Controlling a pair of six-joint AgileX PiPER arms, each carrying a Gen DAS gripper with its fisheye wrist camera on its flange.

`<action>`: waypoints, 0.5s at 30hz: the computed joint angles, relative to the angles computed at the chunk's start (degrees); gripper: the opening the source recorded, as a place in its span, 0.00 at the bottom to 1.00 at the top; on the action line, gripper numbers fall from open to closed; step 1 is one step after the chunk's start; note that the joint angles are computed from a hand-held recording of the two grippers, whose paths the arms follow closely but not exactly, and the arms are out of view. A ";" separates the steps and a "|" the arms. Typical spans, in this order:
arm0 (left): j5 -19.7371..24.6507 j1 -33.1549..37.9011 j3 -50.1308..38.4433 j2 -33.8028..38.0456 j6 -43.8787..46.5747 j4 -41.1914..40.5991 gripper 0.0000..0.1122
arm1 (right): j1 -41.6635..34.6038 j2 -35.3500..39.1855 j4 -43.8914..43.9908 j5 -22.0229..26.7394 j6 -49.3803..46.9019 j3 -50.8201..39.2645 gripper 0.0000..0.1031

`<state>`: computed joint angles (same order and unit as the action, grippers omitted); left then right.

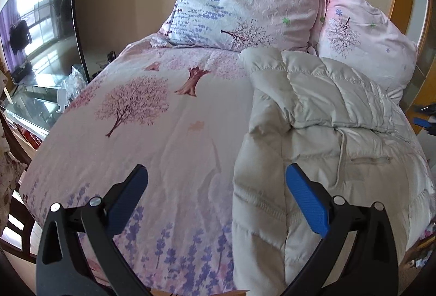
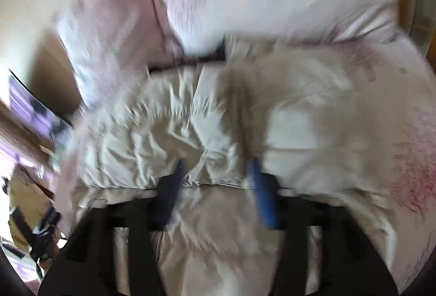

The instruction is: Fold large clothes

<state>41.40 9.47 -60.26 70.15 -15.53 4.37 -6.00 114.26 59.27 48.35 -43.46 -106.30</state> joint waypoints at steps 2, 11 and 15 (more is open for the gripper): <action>0.87 1.70 0.71 -1.02 4.41 -3.66 0.90 | -5.81 -5.69 10.56 -0.65 -11.46 10.66 0.99; 12.86 17.77 5.65 -2.94 33.57 -35.66 0.90 | -22.00 -1.88 11.43 15.19 -14.25 17.38 0.92; 16.25 20.99 8.20 -4.90 36.25 -40.36 0.90 | -25.59 1.31 9.19 19.55 -12.98 19.61 0.82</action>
